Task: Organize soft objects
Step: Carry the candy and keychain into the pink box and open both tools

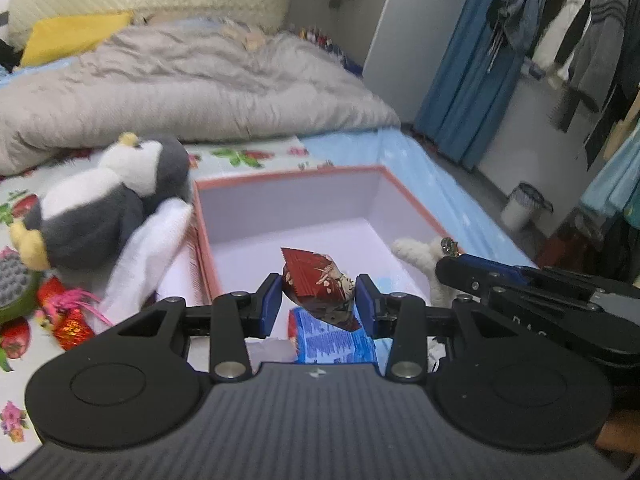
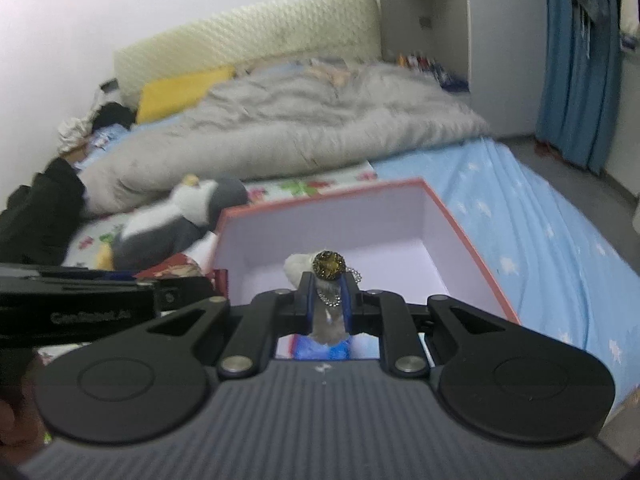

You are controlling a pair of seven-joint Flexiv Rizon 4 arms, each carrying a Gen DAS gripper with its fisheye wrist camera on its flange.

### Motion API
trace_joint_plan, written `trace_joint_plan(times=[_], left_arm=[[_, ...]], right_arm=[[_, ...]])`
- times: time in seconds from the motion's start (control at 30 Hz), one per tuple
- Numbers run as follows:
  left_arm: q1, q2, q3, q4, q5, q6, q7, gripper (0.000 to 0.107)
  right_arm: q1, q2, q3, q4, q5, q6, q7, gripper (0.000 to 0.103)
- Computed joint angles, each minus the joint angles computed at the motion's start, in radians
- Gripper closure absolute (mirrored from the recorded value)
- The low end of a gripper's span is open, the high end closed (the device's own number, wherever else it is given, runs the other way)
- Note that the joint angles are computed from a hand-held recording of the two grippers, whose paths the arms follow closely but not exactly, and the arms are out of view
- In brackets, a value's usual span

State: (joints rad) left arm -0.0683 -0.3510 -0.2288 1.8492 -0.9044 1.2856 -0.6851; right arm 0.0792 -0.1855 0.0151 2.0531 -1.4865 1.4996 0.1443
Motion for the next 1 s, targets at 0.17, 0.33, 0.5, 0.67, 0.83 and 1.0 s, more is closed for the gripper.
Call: trace_joint_plan(times=[0.17, 0.33, 0.5, 0.67, 0.83, 1.0], left_arm=[[-0.020, -0.089, 0.030, -0.077, 0.138, -0.059, -0.092, 0.061], [-0.019, -0.159, 0.038, -0.145, 0.246, -0.114, -0.177, 0.061], [-0.029, -0.196, 0.060, -0.191, 0.349, -0.150, -0.252, 0.060], [-0.015, -0.192, 0.050, -0.178, 0.387, -0.148, -0.279, 0.046], [0.005, -0.164, 0.024, -0.143, 0.367, -0.114, -0.263, 0.046], [0.027, -0.111, -0.003, -0.093, 0.320, -0.065, -0.218, 0.046]], right_arm=[[0.009, -0.045, -0.006, 0.028, 0.177, -0.016, -0.131, 0.086], [0.045, -0.082, -0.012, 0.039, 0.375, -0.047, -0.289, 0.086], [0.090, -0.097, -0.041, 0.044, 0.485, -0.064, -0.361, 0.084], [0.136, -0.086, -0.089, 0.065, 0.519, -0.044, -0.377, 0.068], [0.146, -0.067, -0.118, 0.078, 0.477, -0.023, -0.327, 0.068], [0.136, -0.026, -0.124, 0.086, 0.367, -0.010, -0.248, 0.068]])
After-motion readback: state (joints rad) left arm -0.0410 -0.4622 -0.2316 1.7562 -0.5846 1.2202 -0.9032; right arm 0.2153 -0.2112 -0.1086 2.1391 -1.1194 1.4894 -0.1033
